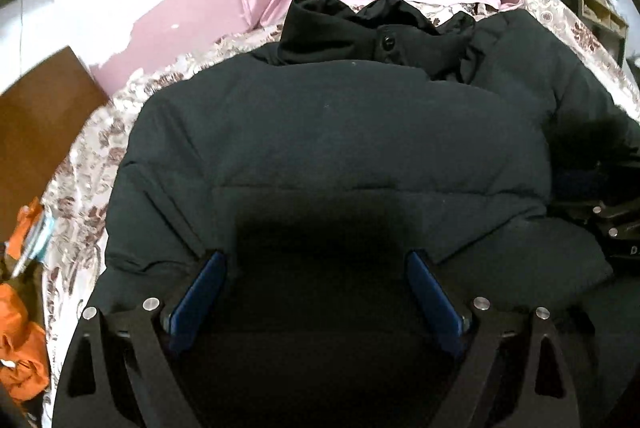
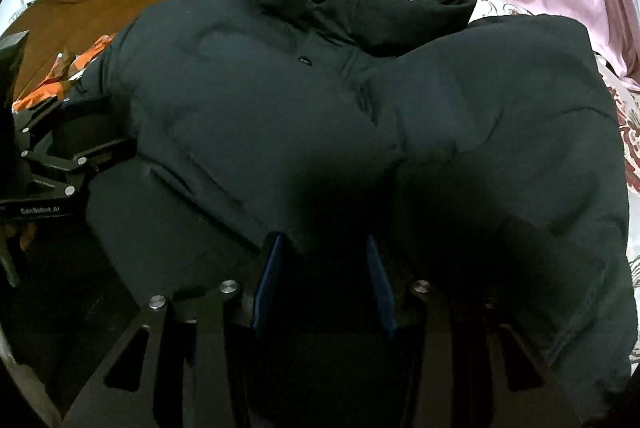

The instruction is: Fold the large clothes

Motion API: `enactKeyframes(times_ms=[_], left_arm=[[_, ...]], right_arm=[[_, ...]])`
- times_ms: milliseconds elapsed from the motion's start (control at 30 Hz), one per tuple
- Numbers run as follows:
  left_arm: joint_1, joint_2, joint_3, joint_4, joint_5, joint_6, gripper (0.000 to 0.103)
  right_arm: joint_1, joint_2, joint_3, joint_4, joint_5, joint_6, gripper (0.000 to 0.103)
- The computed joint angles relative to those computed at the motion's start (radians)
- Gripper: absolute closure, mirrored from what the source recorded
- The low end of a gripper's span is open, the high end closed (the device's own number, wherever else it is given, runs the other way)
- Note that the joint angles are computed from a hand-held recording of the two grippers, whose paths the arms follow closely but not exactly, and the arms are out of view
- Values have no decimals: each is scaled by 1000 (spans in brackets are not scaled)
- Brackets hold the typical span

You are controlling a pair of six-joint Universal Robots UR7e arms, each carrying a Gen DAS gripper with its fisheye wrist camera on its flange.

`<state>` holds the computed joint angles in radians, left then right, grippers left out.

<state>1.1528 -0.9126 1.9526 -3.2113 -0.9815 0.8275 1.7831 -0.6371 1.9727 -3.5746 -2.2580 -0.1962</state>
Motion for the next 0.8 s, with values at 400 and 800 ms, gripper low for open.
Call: enactKeyframes(times_ms=[400,800], left_arm=[[17,-19,-8,18,-65,13,4],[91,-73,-340,514,-566,-377,4]], right_arm=[[-3,-1,4,-20,-4,-26,62],[-59,-157,33,-151,178,98,45]])
